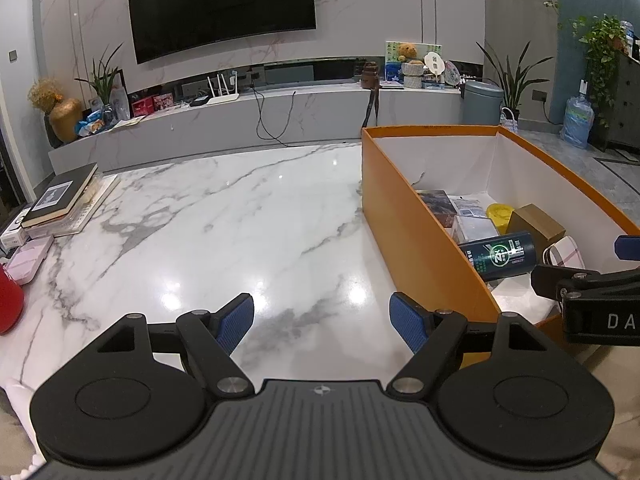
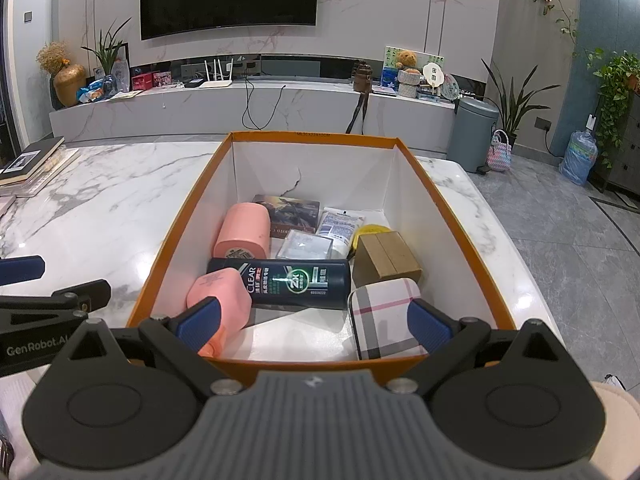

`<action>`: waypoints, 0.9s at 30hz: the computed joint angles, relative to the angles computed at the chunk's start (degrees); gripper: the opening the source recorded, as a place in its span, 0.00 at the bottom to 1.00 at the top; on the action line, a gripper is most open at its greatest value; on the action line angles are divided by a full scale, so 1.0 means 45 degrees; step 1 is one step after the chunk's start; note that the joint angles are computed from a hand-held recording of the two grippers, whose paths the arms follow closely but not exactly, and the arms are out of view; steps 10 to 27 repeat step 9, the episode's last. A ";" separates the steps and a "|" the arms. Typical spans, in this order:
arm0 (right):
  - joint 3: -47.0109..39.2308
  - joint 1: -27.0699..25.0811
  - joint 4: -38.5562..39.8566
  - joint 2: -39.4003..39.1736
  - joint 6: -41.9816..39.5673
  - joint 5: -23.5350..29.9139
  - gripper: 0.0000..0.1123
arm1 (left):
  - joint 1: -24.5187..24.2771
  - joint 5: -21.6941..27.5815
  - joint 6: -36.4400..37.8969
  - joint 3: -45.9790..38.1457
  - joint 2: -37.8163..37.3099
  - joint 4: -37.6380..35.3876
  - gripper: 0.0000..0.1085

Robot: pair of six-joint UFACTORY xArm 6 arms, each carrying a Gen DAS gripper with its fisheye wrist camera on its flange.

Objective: Organize rigid objects

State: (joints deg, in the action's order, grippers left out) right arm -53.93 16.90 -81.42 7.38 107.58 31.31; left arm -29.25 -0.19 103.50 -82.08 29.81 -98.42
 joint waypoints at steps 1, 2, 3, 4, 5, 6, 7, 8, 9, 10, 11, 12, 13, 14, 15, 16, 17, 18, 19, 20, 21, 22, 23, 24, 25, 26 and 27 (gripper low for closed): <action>0.0000 0.0000 0.0000 0.0000 0.0000 0.0000 0.87 | -0.0001 0.0010 -0.0043 0.0006 0.0001 0.0043 0.83; 0.0001 -0.0004 0.0007 -0.0004 -0.0010 -0.0002 0.87 | -0.0001 0.0010 -0.0043 0.0006 0.0001 0.0043 0.83; -0.0003 -0.0001 0.0009 0.0003 -0.0005 -0.0002 0.87 | -0.0001 0.0012 -0.0031 0.0010 -0.0003 0.0044 0.83; -0.0003 -0.0001 0.0009 0.0003 -0.0005 -0.0002 0.87 | -0.0004 0.0006 0.0019 -0.0002 -0.0002 -0.0013 0.83; 0.0004 0.0000 0.0000 -0.0006 -0.0006 0.0004 0.87 | -0.0005 0.0000 0.0067 -0.0014 0.0002 -0.0063 0.83; -0.0002 -0.0002 0.0002 0.0002 -0.0009 -0.0001 0.87 | -0.0002 0.0019 0.0111 -0.0022 0.0011 -0.0098 0.83; -0.0002 -0.0002 0.0002 0.0002 -0.0009 -0.0001 0.87 | -0.0005 0.0021 0.0017 0.0003 0.0004 -0.0014 0.83; 0.0002 -0.0004 0.0008 -0.0004 -0.0014 -0.0004 0.87 | -0.0004 0.0035 -0.0076 0.0022 0.0002 0.0080 0.83; -0.0004 -0.0001 0.0003 0.0004 -0.0003 -0.0002 0.87 | -0.0010 0.0028 -0.0088 0.0020 0.0009 0.0100 0.83; -0.0004 -0.0001 0.0003 0.0004 -0.0003 -0.0002 0.87 | -0.0010 0.0028 -0.0088 0.0020 0.0009 0.0100 0.83; -0.0004 -0.0001 0.0003 0.0004 -0.0003 -0.0002 0.87 | -0.0010 0.0028 -0.0088 0.0020 0.0009 0.0100 0.83; -0.0004 -0.0001 0.0003 0.0004 -0.0003 -0.0002 0.87 | -0.0010 0.0028 -0.0088 0.0020 0.0009 0.0100 0.83; -0.0004 -0.0001 0.0003 0.0004 -0.0003 -0.0002 0.87 | -0.0010 0.0028 -0.0088 0.0020 0.0009 0.0100 0.83; -0.0004 -0.0001 0.0003 0.0004 -0.0003 -0.0002 0.87 | -0.0010 0.0028 -0.0088 0.0020 0.0009 0.0100 0.83; -0.0004 -0.0001 0.0003 0.0004 -0.0003 -0.0002 0.87 | -0.0010 0.0028 -0.0088 0.0020 0.0009 0.0100 0.83; -0.0004 -0.0001 0.0003 0.0004 -0.0003 -0.0002 0.87 | -0.0010 0.0028 -0.0088 0.0020 0.0009 0.0100 0.83; -0.0004 -0.0001 0.0003 0.0004 -0.0003 -0.0002 0.87 | -0.0010 0.0028 -0.0088 0.0020 0.0009 0.0100 0.83; -0.0004 -0.0001 0.0003 0.0004 -0.0003 -0.0002 0.87 | -0.0010 0.0028 -0.0088 0.0020 0.0009 0.0100 0.83; -0.0004 -0.0001 0.0003 0.0004 -0.0003 -0.0002 0.87 | -0.0010 0.0028 -0.0088 0.0020 0.0009 0.0100 0.83; -0.0004 -0.0001 0.0003 0.0004 -0.0003 -0.0002 0.87 | -0.0010 0.0028 -0.0088 0.0020 0.0009 0.0100 0.83; -0.0004 -0.0001 0.0003 0.0004 -0.0003 -0.0002 0.87 | -0.0010 0.0028 -0.0088 0.0020 0.0009 0.0100 0.83; -0.0004 -0.0001 0.0003 0.0004 -0.0003 -0.0002 0.87 | -0.0010 0.0028 -0.0088 0.0020 0.0009 0.0100 0.83; -0.0004 -0.0001 0.0003 0.0004 -0.0003 -0.0002 0.87 | -0.0010 0.0028 -0.0088 0.0020 0.0009 0.0100 0.83; -0.0004 -0.0001 0.0003 0.0004 -0.0003 -0.0002 0.87 | -0.0010 0.0028 -0.0088 0.0020 0.0009 0.0100 0.83; -0.0004 -0.0001 0.0003 0.0004 -0.0003 -0.0002 0.87 | -0.0010 0.0028 -0.0088 0.0020 0.0009 0.0100 0.83; -0.0004 -0.0001 0.0003 0.0004 -0.0003 -0.0002 0.87 | -0.0010 0.0028 -0.0088 0.0020 0.0009 0.0100 0.83; -0.0004 -0.0001 0.0003 0.0004 -0.0003 -0.0002 0.87 | -0.0010 0.0028 -0.0088 0.0020 0.0009 0.0100 0.83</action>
